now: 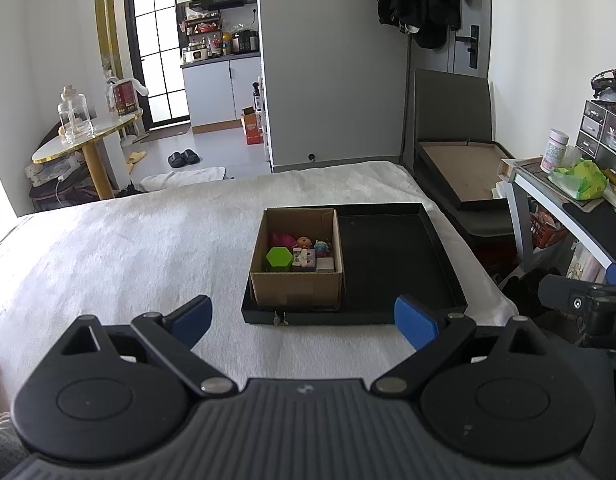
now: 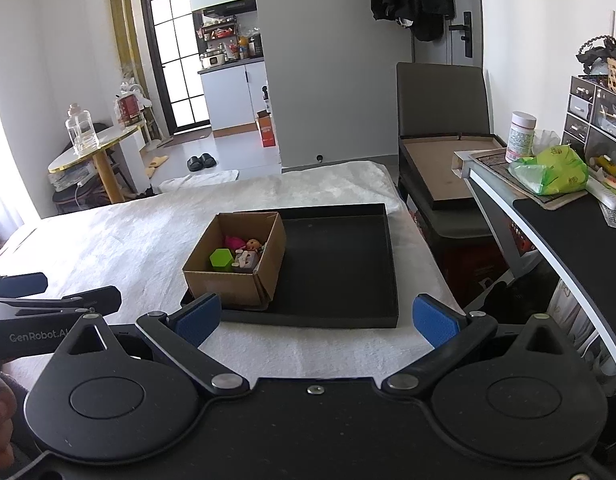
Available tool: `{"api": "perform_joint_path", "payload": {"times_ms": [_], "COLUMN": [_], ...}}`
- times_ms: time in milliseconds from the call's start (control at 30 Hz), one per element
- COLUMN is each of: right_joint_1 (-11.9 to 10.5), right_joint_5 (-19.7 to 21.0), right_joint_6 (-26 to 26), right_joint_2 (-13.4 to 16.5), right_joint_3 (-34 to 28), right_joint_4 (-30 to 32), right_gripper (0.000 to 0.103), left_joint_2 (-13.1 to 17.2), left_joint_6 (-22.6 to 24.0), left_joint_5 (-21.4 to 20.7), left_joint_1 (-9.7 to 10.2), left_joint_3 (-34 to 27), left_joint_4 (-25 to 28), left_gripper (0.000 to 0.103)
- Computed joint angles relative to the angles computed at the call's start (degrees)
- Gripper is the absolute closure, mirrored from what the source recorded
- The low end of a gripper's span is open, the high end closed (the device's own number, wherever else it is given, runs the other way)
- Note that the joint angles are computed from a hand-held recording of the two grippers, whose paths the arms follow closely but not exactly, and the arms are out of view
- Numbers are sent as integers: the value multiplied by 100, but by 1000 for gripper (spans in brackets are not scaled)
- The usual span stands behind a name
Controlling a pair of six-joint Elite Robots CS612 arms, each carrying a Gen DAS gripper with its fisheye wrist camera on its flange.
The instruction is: Organize rigid objects
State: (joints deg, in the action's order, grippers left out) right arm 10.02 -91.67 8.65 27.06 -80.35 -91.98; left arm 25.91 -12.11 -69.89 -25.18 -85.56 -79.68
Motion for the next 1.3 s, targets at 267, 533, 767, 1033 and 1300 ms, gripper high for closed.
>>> {"api": "perform_joint_path", "payload": {"times_ms": [267, 533, 767, 1033, 1300], "right_joint_1": [1, 8, 13, 24, 19], "right_joint_5": [10, 9, 21, 78, 67], "right_joint_6": [-2, -9, -11, -88, -90], "right_joint_2": [-2, -13, -17, -57, -45], "right_joint_3": [7, 24, 26, 54, 33], "right_joint_4": [-11, -38, -41, 3, 13], "right_gripper": [0, 0, 0, 0, 0], "left_joint_2": [-17, -5, -13, -11, 1], "left_joint_6": [-31, -78, -85, -78, -131], "left_joint_5": [-32, -58, -68, -86, -117], "left_joint_1": [10, 25, 25, 31, 42], "left_joint_3": [20, 3, 12, 19, -9], "left_joint_4": [11, 30, 47, 53, 6], "left_gripper": [6, 6, 5, 5, 5]}}
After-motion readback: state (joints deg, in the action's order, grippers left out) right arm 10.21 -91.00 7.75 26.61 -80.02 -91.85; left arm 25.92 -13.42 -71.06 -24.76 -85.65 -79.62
